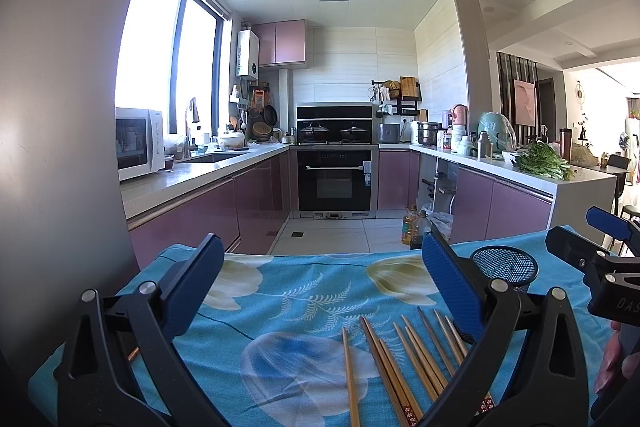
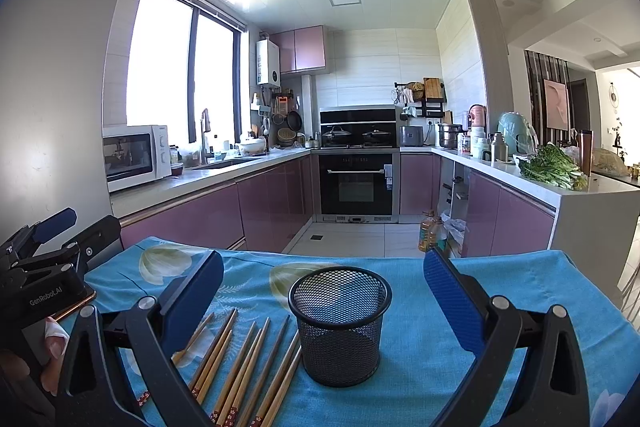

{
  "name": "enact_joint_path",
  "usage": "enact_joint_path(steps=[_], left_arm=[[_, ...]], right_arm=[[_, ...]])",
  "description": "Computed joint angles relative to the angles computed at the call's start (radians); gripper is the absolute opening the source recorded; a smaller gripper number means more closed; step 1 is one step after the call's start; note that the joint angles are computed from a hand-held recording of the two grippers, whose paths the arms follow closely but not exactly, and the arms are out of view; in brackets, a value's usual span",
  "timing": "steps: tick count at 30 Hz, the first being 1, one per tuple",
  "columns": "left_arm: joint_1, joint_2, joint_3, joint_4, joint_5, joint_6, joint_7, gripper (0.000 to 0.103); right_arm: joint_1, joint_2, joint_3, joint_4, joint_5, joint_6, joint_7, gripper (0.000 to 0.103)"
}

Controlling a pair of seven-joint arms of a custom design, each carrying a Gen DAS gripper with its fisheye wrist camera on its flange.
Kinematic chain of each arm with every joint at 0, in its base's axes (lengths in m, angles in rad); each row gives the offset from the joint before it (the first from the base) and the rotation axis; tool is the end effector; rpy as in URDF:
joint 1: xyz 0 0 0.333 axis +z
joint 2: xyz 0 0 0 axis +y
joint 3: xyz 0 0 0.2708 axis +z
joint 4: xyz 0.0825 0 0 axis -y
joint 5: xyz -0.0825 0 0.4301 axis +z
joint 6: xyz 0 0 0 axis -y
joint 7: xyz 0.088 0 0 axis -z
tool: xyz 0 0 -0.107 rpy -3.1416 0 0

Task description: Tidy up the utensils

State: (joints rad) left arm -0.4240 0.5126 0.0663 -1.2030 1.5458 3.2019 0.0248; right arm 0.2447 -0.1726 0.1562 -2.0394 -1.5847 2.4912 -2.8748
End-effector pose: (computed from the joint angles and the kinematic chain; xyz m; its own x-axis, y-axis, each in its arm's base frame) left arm 0.6574 -0.3601 0.5333 -0.4130 -0.9104 -0.0237 -0.1211 0.0806 -0.9894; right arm 0.5517 0.2436 0.5255 -0.2830 -0.9578 -0.0496 -0.1873 0.1060 -0.9766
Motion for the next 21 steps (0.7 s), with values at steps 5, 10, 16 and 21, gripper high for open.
enact_joint_path(steps=[5,10,16,21], left_arm=[[-0.003,0.0,0.002,0.002,0.016,-0.003,-0.015,0.098],[0.003,0.005,-0.005,0.005,-0.002,-0.001,0.005,0.098],[-0.006,0.004,0.006,0.005,0.002,-0.001,-0.004,0.098],[-0.004,0.003,0.003,0.004,0.001,-0.002,-0.001,0.098]], right_arm=[[0.0,-0.002,0.0,-0.003,-0.002,0.001,0.002,0.097],[-0.002,-0.007,-0.001,-0.009,-0.004,0.005,0.006,0.097],[-0.006,-0.015,0.001,-0.016,-0.006,0.004,0.012,0.097],[-0.007,-0.016,0.002,-0.019,-0.005,0.007,0.01,0.097]])
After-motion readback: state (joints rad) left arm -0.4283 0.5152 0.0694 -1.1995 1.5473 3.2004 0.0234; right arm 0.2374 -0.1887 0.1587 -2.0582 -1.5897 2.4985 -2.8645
